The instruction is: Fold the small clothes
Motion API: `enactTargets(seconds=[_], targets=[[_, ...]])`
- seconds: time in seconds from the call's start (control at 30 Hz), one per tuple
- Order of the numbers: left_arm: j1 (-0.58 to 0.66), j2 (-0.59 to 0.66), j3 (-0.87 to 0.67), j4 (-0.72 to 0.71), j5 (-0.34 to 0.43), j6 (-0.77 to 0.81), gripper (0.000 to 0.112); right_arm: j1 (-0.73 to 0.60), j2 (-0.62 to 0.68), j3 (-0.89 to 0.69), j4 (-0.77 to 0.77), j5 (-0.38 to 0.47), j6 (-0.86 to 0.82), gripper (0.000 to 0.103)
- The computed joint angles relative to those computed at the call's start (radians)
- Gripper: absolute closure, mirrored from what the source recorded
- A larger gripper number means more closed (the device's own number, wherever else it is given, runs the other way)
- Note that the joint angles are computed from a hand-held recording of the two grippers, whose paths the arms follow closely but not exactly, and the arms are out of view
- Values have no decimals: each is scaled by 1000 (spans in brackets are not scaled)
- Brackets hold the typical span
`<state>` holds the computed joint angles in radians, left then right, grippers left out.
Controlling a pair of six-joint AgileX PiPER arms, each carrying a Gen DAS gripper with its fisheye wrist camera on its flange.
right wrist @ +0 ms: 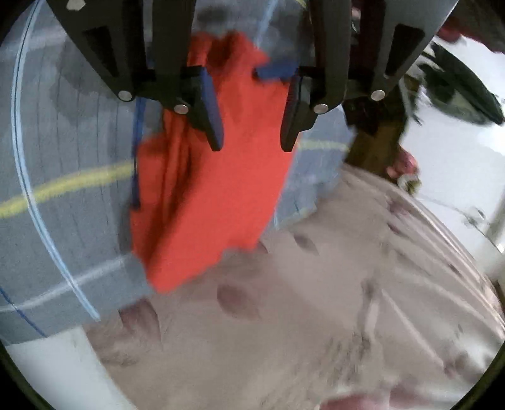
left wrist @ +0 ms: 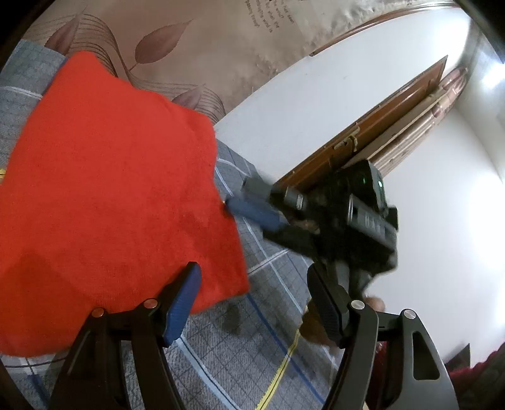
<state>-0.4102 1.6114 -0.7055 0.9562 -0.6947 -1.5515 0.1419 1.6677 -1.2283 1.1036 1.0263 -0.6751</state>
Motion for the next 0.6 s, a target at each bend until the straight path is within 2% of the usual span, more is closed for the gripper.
enactTargets(seconds=[0.1, 0.17, 0.23, 0.27, 0.33, 0.47, 0.6], targets=[[-13, -44, 36, -102, 40, 67, 42, 25, -22, 44, -38, -10, 45, 67], [-18, -81, 89, -233, 37, 154, 42, 55, -32, 56, -79, -36, 75, 67], [-15, -90, 113, -284, 31, 173, 42, 91, -20, 60, -105, -76, 97, 67], [-16, -85, 109, -278, 44, 155, 42, 98, -14, 57, -124, -85, 111, 71], [-23, -81, 101, -278, 67, 149, 42, 118, 5, 33, -161, -104, 147, 97], [-52, -101, 93, -294, 129, 186, 42, 127, -30, 8, -271, -162, 215, 100], [-41, -82, 80, -248, 124, 146, 42, 90, -63, -3, -342, -134, 238, 100]])
